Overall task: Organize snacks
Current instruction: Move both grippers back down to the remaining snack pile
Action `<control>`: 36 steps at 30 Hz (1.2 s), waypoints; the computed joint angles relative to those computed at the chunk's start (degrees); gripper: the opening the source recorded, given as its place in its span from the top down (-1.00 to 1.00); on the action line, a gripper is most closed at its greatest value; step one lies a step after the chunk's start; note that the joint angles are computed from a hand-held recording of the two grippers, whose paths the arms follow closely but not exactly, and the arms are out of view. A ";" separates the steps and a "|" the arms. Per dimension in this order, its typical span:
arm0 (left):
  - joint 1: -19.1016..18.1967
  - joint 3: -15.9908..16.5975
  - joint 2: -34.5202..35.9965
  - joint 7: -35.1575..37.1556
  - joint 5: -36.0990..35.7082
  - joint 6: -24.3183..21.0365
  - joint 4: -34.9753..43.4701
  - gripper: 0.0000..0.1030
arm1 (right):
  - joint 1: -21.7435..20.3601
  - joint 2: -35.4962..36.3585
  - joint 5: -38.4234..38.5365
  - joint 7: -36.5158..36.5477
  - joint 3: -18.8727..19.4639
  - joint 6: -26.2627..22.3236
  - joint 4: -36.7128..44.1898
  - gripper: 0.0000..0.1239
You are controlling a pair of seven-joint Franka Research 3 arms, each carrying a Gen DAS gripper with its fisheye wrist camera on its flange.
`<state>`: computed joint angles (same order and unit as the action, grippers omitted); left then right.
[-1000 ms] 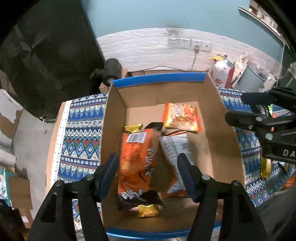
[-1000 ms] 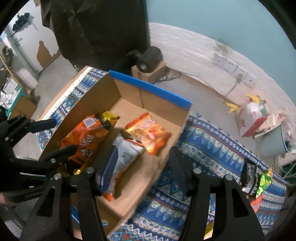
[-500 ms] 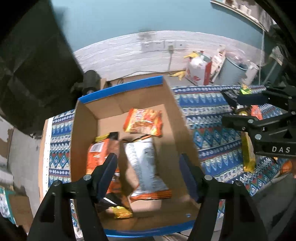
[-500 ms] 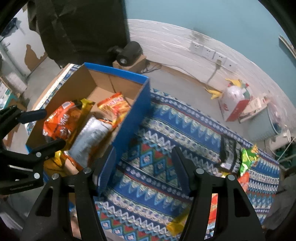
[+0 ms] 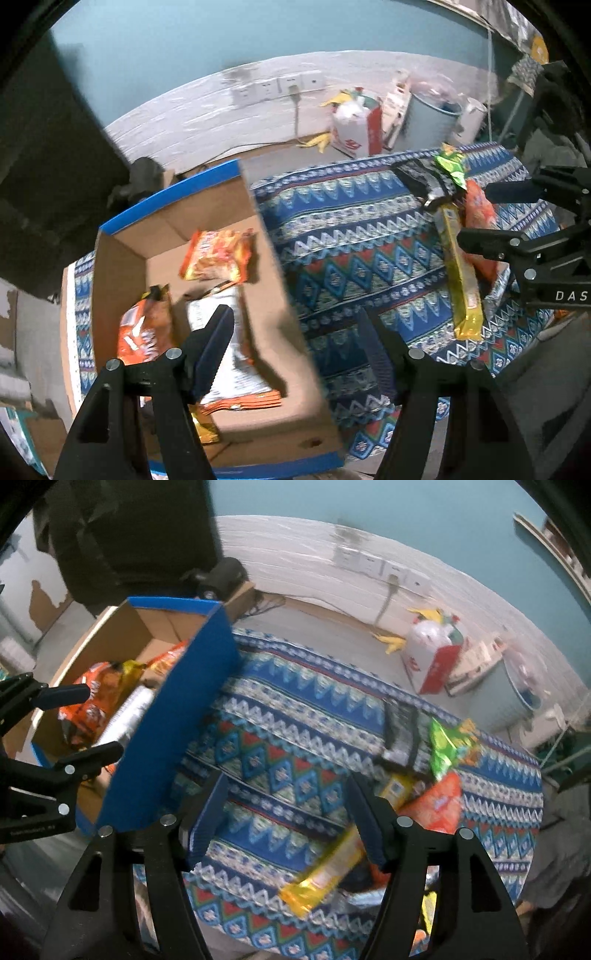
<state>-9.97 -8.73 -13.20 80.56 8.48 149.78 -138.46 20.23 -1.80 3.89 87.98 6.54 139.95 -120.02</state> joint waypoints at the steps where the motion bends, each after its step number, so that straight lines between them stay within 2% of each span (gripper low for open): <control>1: -0.16 -0.35 0.39 -0.12 0.26 -0.03 0.26 -0.37 | -0.29 -0.67 -0.29 0.24 -0.27 0.05 -0.95 -0.09; 5: -1.65 -1.08 2.70 0.93 -0.97 -0.64 1.71 -0.37 | -1.91 -3.43 -1.59 1.50 -1.01 0.43 -5.17 -0.23; 14: -4.23 -3.04 6.90 3.31 -3.35 -2.06 4.42 -0.37 | -8.00 -8.48 -3.45 6.24 -3.10 -1.84 -13.69 -0.23; 21: -5.02 -4.54 10.43 2.35 0.95 -1.51 6.32 -0.37 | -12.34 -10.62 -4.70 10.91 -4.11 -4.17 -18.23 -0.23; 30: -5.70 -5.32 14.43 0.49 2.80 -4.29 8.72 -0.37 | -14.92 -10.62 -1.39 14.44 -5.63 -8.13 -20.49 -0.23; 36: -5.53 -5.42 16.41 0.76 0.96 -5.29 10.33 -0.37 | -15.48 -8.41 1.74 15.89 -6.22 -8.30 -20.34 -0.24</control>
